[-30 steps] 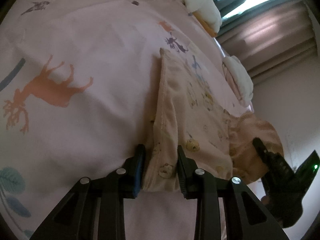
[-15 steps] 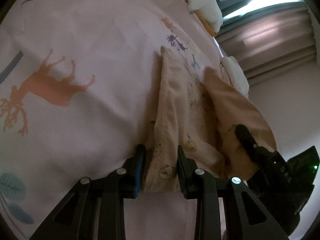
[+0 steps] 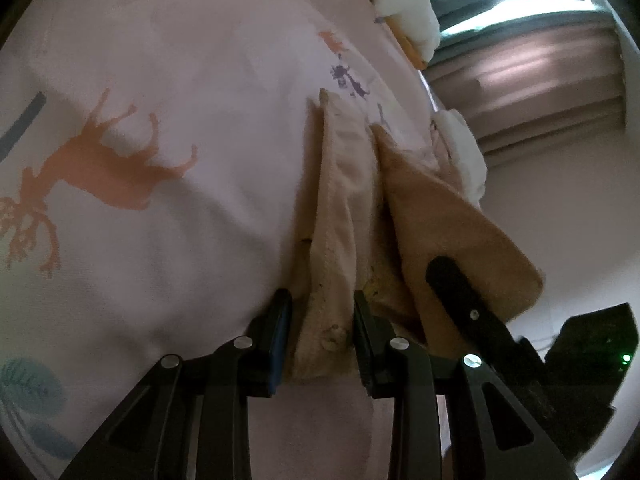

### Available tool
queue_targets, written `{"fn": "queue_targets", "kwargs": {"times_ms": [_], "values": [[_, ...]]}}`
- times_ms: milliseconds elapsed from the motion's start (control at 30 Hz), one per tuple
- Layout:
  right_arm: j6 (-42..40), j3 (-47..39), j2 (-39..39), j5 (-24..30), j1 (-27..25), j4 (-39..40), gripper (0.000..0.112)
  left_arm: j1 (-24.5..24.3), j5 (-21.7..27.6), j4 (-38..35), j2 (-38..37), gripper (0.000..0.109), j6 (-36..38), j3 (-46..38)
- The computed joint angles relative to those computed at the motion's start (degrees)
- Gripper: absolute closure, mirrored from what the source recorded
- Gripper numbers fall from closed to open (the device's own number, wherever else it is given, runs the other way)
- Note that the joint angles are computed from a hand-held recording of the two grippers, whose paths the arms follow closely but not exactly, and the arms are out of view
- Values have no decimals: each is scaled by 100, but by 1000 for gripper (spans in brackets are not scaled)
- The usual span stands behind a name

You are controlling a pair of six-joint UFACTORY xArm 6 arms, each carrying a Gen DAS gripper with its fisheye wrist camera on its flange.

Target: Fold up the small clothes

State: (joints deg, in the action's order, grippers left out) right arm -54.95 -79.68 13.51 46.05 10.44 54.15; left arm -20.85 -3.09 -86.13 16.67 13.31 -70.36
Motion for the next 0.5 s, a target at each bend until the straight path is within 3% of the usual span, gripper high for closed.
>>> {"fn": "queue_targets", "kwargs": {"times_ms": [100, 200, 367, 433, 500], "values": [[-79, -100, 58, 619, -166, 318, 99, -14, -52, 407, 15, 76, -370, 45], [-261, 91, -55, 151, 66, 91, 100, 17, 32, -573, 20, 76, 571, -95], [-142, 9, 83, 335, 8, 219, 104, 132, 246, -1691, -34, 76, 1633, -183], [52, -247, 269, 774, -130, 382, 104, 168, 279, -2052, -87, 76, 1912, -167], [6, -365, 339, 1223, -280, 642, 104, 160, 228, -1794, -187, 76, 1639, -41]]}}
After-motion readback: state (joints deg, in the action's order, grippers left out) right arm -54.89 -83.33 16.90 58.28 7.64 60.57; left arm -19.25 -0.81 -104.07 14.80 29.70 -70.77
